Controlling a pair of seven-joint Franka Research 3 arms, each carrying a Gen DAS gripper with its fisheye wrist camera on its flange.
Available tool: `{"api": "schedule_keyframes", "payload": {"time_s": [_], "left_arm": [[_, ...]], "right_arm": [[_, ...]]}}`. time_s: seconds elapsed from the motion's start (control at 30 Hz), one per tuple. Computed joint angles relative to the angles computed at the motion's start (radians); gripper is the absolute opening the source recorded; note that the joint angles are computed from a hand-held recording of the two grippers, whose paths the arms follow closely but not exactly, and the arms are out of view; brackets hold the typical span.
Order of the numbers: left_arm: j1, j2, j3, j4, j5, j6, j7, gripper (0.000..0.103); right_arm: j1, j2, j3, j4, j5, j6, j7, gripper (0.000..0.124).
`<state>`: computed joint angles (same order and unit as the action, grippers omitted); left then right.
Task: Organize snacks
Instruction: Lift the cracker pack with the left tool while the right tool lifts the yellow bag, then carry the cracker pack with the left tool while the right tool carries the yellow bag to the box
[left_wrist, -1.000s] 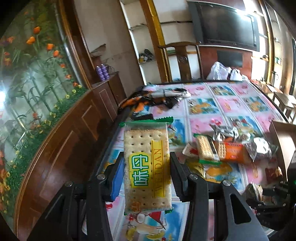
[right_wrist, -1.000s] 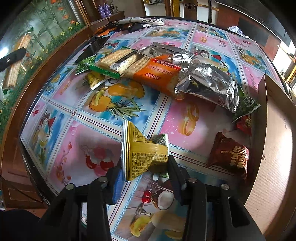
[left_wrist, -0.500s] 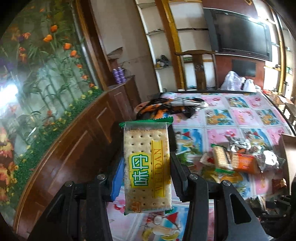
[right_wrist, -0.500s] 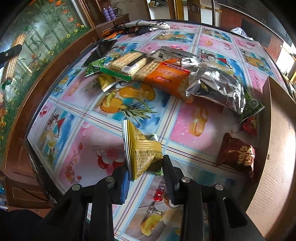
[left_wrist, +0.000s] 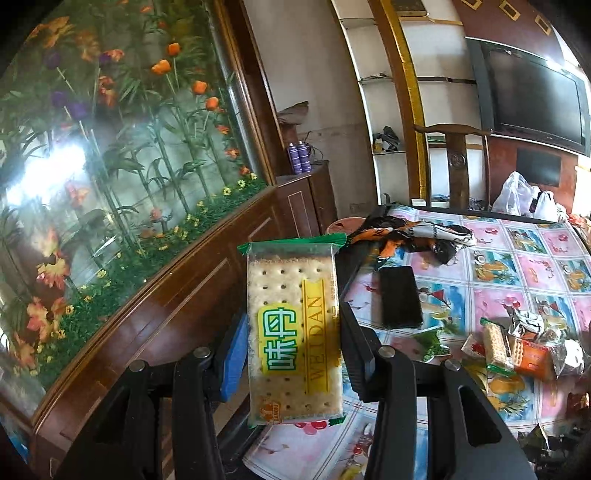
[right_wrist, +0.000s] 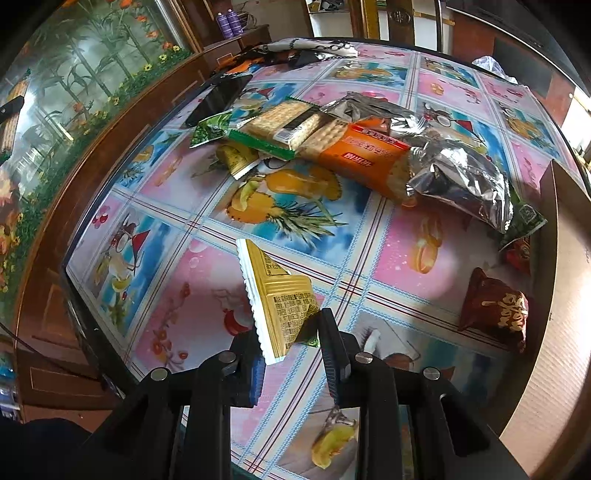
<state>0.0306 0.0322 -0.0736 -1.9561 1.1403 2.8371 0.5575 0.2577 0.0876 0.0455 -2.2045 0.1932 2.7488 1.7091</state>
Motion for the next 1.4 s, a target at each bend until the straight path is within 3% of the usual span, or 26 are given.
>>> {"api": "schedule_keyframes", "payload": {"time_s": [0.4, 0.57, 0.67, 0.8, 1.0, 1.13, 1.23, 1.3, 1.4], "left_arm": [[0.008, -0.016, -0.003, -0.023, -0.007, 0.013, 0.001, 0.045], [0.001, -0.008, -0.009, -0.024, -0.047, 0.017, 0.041, 0.045], [-0.004, -0.003, -0.010, -0.029, -0.069, 0.025, 0.069, 0.045], [-0.013, 0.017, -0.012, -0.028, -0.143, 0.036, 0.141, 0.045], [-0.031, 0.037, -0.008, -0.019, -0.178, 0.052, 0.187, 0.045], [-0.040, 0.059, -0.009, -0.009, -0.228, 0.056, 0.247, 0.045], [-0.048, 0.074, -0.007, 0.000, -0.263, 0.061, 0.290, 0.045], [-0.053, 0.088, -0.007, 0.008, -0.290, 0.067, 0.323, 0.045], [-0.056, 0.105, -0.011, 0.013, -0.354, 0.080, 0.395, 0.045]], "right_arm": [[0.006, -0.008, 0.008, -0.003, 0.019, -0.003, -0.016, 0.029], [-0.009, -0.035, 0.026, -0.014, 0.198, -0.013, -0.179, 0.030], [-0.014, -0.070, 0.019, -0.032, 0.261, -0.018, -0.252, 0.036], [-0.017, -0.091, 0.008, -0.046, 0.187, -0.011, -0.258, 0.053], [-0.004, -0.061, 0.017, -0.003, 0.132, -0.029, -0.389, 0.060], [0.008, -0.013, 0.021, 0.036, 0.073, -0.047, -0.373, 0.061], [0.028, 0.027, 0.010, 0.065, -0.035, -0.073, -0.276, 0.060], [0.028, 0.035, 0.013, 0.065, -0.019, -0.069, -0.274, 0.053], [0.027, 0.035, 0.012, 0.058, -0.005, -0.063, -0.246, 0.053]]}}
